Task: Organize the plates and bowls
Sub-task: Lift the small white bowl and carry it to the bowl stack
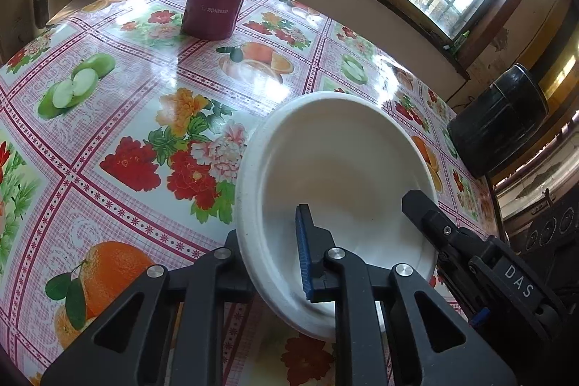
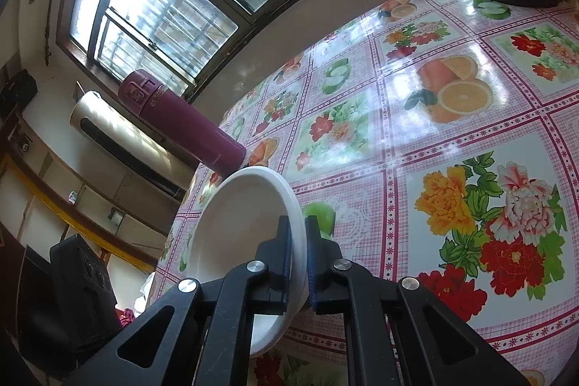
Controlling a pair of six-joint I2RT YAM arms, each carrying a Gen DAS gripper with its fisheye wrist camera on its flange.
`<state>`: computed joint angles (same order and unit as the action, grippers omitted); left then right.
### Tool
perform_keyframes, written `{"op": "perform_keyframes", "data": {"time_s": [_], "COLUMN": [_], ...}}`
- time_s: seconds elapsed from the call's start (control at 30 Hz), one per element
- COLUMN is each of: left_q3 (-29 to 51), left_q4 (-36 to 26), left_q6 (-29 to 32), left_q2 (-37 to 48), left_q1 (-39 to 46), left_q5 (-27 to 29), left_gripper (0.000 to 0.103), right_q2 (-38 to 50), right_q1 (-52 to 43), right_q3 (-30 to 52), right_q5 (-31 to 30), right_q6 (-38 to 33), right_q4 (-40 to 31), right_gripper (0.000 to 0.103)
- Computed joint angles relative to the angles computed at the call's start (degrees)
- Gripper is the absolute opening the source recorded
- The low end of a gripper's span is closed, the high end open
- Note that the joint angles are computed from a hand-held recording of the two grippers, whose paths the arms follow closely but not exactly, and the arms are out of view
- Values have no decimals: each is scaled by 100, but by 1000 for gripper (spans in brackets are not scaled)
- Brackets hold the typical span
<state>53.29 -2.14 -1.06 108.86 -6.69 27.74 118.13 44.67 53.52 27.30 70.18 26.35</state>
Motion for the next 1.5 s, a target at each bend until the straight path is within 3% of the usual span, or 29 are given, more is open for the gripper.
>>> {"op": "perform_keyframes", "data": {"time_s": [0.13,0.47,0.7,0.8,0.93,1.03,1.1,1.2,1.33,1.43,1.5], "left_q3": [51,-310,-1586,-2213,-2787,-2736,-2494,-1855,-1178,-774,-533], "left_q4": [-98,-222,-94,-321,-1270,-2527,-3452,-4865,-5827,-5939,-5724], "left_q6": [-25,56,742,1236,2234,3243,4153,5992,7879,8532,8509], "left_q2": [21,-455,-2007,-2998,-4511,-5364,-5635,-5264,-4420,-3819,-3402], "left_q1": [36,2,-170,74,678,1651,2528,4162,5772,6578,6818], "left_q5": [134,275,167,340,621,1137,1527,2318,2716,2860,2886], "left_gripper": [15,15,15,15,16,16,17,32,59,68,68], "right_q2": [-53,-416,-1288,-1594,-1671,-1534,-1362,-1080,-413,308,815], "right_q1": [29,595,1476,2054,2965,3527,3731,3864,3777,3651,3579], "right_q3": [-154,-516,-1211,-1162,-816,-362,2,481,1466,2602,3388], "right_q5": [64,672,1424,1848,2475,2889,3023,3018,2537,2019,1668], "right_q6": [78,615,1591,1989,2741,3073,2916,2204,1006,377,156], "right_q4": [188,-167,-707,-1380,-2321,-2818,-2772,-2227,-1483,-1516,-1679], "right_gripper": [7,7,7,8,10,11,11,11,11,11,11]}}
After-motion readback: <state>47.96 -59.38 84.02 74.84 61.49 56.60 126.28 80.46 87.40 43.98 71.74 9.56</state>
